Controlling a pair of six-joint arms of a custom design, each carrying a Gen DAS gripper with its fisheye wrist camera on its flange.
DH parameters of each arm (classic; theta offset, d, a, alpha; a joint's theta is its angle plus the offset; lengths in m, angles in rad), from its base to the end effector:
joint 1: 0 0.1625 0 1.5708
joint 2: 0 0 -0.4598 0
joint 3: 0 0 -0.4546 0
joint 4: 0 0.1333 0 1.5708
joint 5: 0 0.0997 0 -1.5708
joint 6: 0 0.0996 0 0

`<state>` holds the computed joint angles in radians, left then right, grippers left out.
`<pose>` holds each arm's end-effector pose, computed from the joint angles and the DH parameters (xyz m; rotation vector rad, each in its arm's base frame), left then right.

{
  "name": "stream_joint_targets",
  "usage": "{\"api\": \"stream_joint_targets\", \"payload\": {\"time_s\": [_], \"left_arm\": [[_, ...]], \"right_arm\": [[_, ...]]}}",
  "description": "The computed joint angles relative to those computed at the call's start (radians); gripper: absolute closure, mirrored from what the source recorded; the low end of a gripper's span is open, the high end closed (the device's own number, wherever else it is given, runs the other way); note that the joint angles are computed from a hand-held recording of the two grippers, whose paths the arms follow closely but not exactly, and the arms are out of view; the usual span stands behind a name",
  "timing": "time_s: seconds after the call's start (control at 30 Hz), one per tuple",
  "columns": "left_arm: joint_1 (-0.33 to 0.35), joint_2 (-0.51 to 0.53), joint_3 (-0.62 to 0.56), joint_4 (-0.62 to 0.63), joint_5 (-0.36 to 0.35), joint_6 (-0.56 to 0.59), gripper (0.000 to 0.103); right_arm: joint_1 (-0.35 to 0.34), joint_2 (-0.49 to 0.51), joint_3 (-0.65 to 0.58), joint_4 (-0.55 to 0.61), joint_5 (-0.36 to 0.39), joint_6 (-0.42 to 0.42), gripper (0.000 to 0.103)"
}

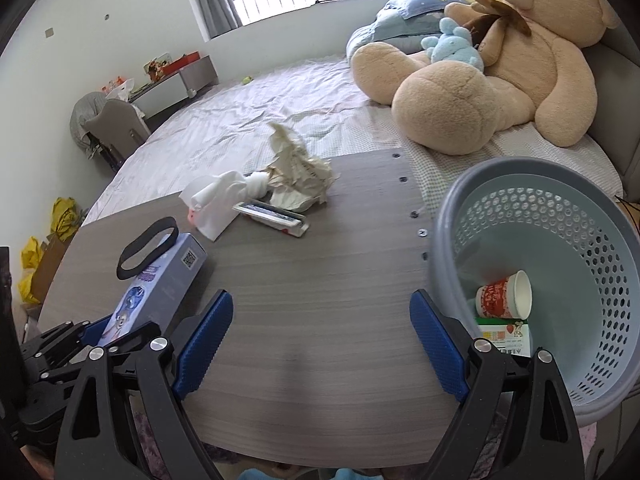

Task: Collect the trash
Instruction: 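Lift the blue box with the left tool while the right tool approaches the black strap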

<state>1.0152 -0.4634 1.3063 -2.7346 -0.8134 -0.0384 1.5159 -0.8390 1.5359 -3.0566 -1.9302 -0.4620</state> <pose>-0.2670 -0.8126 -0.0086 0.4697 2.3873 -0.6585 0.0547 -0.7965 0.2178 0.3158 -2.4521 0.8777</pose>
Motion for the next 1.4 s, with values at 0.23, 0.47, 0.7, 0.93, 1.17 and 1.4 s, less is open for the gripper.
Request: {"api": "stream_joint_targets", "payload": {"time_s": [0.23, 0.47, 0.7, 0.93, 1.17, 1.4], "left_arm": [[0.024, -0.047, 0.039, 0.006, -0.098, -0.029, 0.06], [0.022, -0.062, 0.062, -0.025, -0.089, -0.018, 0.06], [0.015, -0.083, 0.084, -0.095, -0.074, 0.006, 0.06], [0.018, -0.1, 0.099, -0.175, 0.004, 0.037, 0.06], [0.033, -0.104, 0.103, -0.256, 0.108, 0.059, 0.06], [0.063, -0.101, 0.087, -0.274, 0.178, 0.047, 0.06]], "right_arm": [[0.015, 0.016, -0.009, 0.003, -0.007, -0.03, 0.017], [0.024, 0.03, -0.02, 0.014, -0.016, -0.034, 0.017], [0.038, 0.052, -0.035, 0.014, -0.023, -0.059, 0.017], [0.06, 0.089, -0.073, 0.031, -0.004, -0.099, 0.017], [0.088, 0.163, -0.156, 0.081, -0.027, -0.107, 0.017], [0.113, 0.25, -0.253, 0.143, -0.038, -0.131, 0.017]]}}
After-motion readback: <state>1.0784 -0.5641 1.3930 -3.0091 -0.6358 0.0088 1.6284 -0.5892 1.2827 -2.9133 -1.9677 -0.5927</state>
